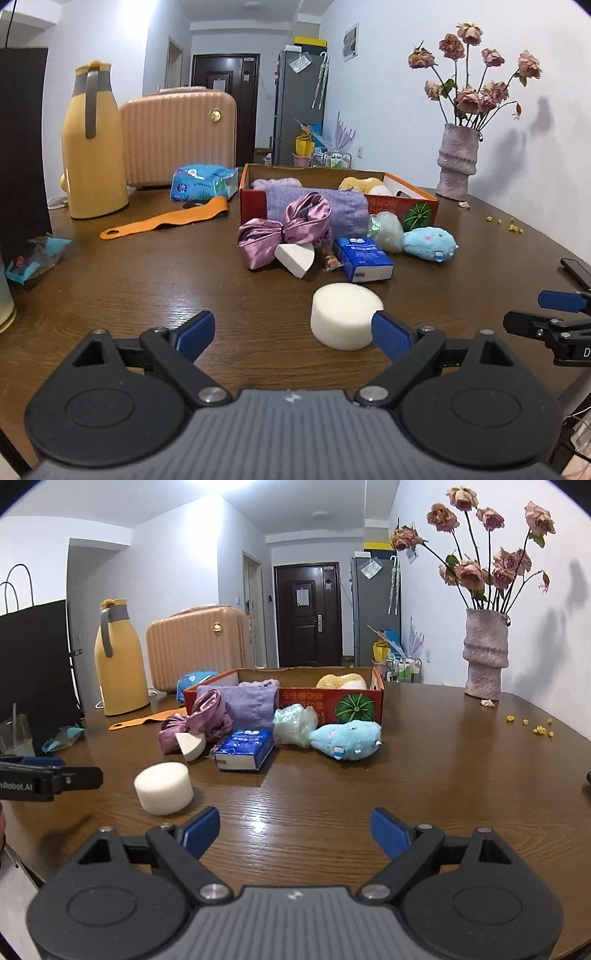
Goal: Organize soft objects
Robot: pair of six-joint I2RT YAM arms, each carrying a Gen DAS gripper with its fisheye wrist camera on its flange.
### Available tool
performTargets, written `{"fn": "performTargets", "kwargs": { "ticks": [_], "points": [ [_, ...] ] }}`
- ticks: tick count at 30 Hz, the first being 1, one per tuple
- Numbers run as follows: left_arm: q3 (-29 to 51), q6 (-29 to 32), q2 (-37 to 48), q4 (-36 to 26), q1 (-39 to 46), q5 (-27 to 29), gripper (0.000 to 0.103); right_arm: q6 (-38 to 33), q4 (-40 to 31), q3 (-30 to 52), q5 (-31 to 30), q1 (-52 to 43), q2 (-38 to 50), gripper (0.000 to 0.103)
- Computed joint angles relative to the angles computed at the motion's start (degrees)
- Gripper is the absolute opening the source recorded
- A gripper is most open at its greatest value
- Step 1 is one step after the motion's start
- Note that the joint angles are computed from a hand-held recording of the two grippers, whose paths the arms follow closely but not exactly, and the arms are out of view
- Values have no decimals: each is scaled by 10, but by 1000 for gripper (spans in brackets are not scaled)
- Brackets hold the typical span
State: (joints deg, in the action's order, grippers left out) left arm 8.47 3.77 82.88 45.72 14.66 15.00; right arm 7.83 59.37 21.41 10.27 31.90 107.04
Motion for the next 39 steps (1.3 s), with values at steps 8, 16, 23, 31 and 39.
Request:
{"fn": "performTargets", "kwargs": {
  "ticks": [8,16,23,31,39],
  "points": [
    [170,-49,123,-21,32,47,86,-15,-82,119,-42,-18,29,79],
    [500,-71,323,-189,11,85,72,-33,-260,434,-108,-42,159,62],
    [649,-96,433,-280,9,137,51,39,-478,766,-156,-73,334,44],
    [585,-124,374,-195,15,171,24,42,-375,715,-195,-74,308,9],
    [370,-150,173,-126,-17,214,24,-12,-194,371,-203,-87,69,9]
  ]
}}
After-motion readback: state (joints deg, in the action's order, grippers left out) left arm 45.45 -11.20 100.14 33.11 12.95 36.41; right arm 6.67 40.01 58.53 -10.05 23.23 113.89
